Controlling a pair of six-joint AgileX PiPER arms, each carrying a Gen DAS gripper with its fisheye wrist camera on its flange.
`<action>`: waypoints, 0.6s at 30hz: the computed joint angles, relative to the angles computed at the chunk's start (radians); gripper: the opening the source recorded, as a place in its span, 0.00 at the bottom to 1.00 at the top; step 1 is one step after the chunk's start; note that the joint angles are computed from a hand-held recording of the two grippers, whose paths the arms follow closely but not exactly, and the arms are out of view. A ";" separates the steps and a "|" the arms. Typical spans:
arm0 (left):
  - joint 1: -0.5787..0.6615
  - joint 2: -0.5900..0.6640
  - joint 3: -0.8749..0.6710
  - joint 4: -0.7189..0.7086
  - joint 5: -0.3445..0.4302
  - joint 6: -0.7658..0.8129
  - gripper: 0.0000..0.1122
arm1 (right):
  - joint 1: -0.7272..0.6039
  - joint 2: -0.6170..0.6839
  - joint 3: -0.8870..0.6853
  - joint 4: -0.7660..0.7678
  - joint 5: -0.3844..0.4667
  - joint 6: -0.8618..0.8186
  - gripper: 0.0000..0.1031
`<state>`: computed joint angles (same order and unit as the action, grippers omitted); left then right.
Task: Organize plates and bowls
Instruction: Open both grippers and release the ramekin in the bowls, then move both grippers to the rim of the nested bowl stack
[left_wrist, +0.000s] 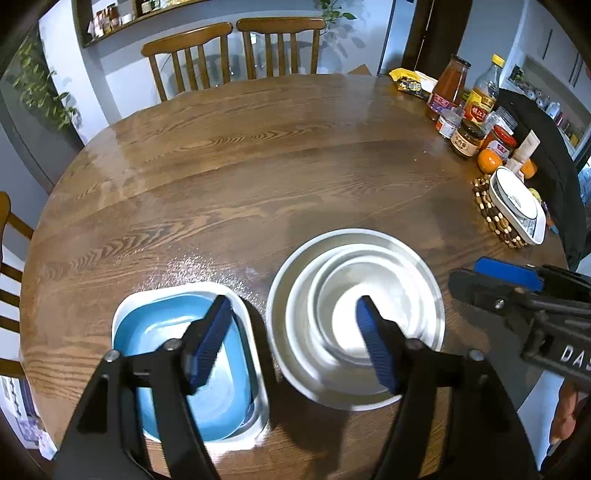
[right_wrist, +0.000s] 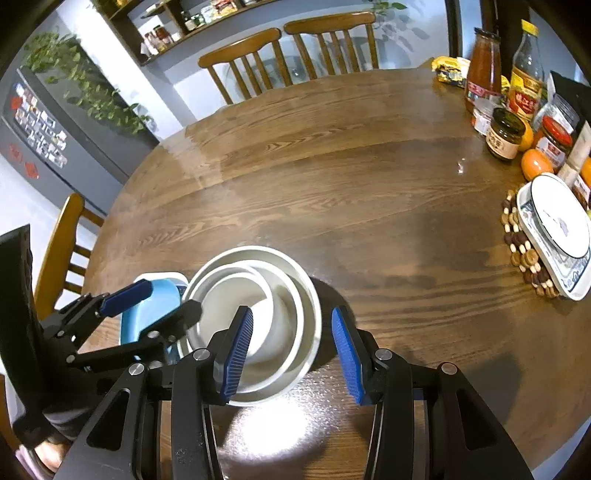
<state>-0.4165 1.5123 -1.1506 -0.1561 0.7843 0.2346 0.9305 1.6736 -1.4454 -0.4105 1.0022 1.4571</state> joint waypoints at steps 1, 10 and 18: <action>0.012 -0.002 0.002 -0.011 0.005 0.008 0.67 | 0.000 -0.005 0.008 -0.002 -0.002 0.006 0.44; 0.158 0.041 -0.034 -0.115 0.120 0.047 0.67 | -0.009 -0.052 0.120 0.019 -0.047 0.066 0.44; 0.218 0.089 -0.075 -0.177 0.203 0.049 0.59 | -0.020 -0.061 0.180 0.062 -0.121 0.076 0.44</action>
